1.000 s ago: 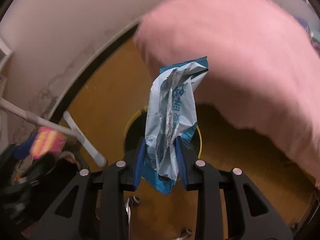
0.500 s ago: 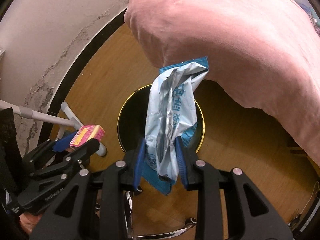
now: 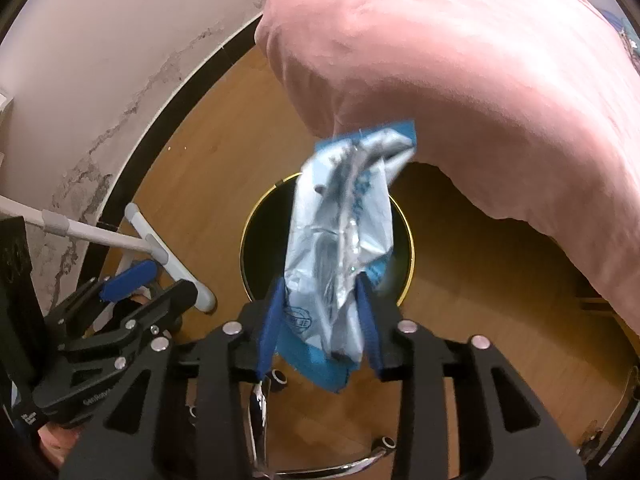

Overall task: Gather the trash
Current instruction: 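Carry the wrapper and pink box over the bin and release both, then return to the desk, grasp the cigarette pack with the left tool while the right grasps the white sock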

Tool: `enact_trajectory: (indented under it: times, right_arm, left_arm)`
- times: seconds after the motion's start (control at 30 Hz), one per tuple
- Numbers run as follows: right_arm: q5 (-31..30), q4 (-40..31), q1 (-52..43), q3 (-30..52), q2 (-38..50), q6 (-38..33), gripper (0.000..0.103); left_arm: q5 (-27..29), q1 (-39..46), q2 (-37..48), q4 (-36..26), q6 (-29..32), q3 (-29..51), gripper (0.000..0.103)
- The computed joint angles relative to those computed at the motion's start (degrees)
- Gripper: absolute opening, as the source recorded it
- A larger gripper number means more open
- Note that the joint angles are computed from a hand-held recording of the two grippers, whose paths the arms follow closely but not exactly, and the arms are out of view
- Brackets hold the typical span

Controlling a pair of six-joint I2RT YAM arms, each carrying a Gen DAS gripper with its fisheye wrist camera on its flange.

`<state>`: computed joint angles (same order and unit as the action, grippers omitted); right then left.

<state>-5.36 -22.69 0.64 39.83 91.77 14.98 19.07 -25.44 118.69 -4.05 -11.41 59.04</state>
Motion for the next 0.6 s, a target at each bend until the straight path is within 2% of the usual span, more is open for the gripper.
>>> enact_trajectory:
  times: [0.03, 0.1, 0.23, 0.37, 0.47, 0.53, 0.6]
  right_arm:
    - [0.3, 0.0, 0.1, 0.0, -0.2, 0.2, 0.048]
    - [0.8, 0.1, 0.2, -0.2, -1.1, 0.4, 0.054]
    - [1.3, 0.0, 0.4, -0.3, -2.0, 0.8, 0.059]
    - [2.8, -1.4, 0.7, -0.1, -5.1, 1.3, 0.061]
    - [6.8, -4.8, 2.3, 0.7, -11.6, 0.9, 0.063]
    - [11.8, -7.9, 5.0, 2.1, -17.6, 0.9, 0.07]
    - [16.5, -12.0, 9.3, 4.9, -24.2, 2.9, 0.075]
  left_arm:
    - [0.0, 0.1, -0.2, 0.1, 0.0, -0.2, 0.072]
    - [0.0, 0.3, -0.6, 0.3, -0.2, -0.6, 0.073]
    - [-0.1, 0.6, -1.7, 0.5, -0.6, -1.4, 0.073]
    - [-0.9, 0.1, -6.8, 0.5, 0.3, -4.8, 0.073]
    - [-0.4, -0.6, -16.4, -1.1, 2.1, -9.6, 0.078]
    - [-1.8, -1.2, -26.1, -5.3, 4.1, -12.5, 0.082]
    - [-4.7, -1.6, -38.2, -13.1, 7.1, -13.9, 0.089]
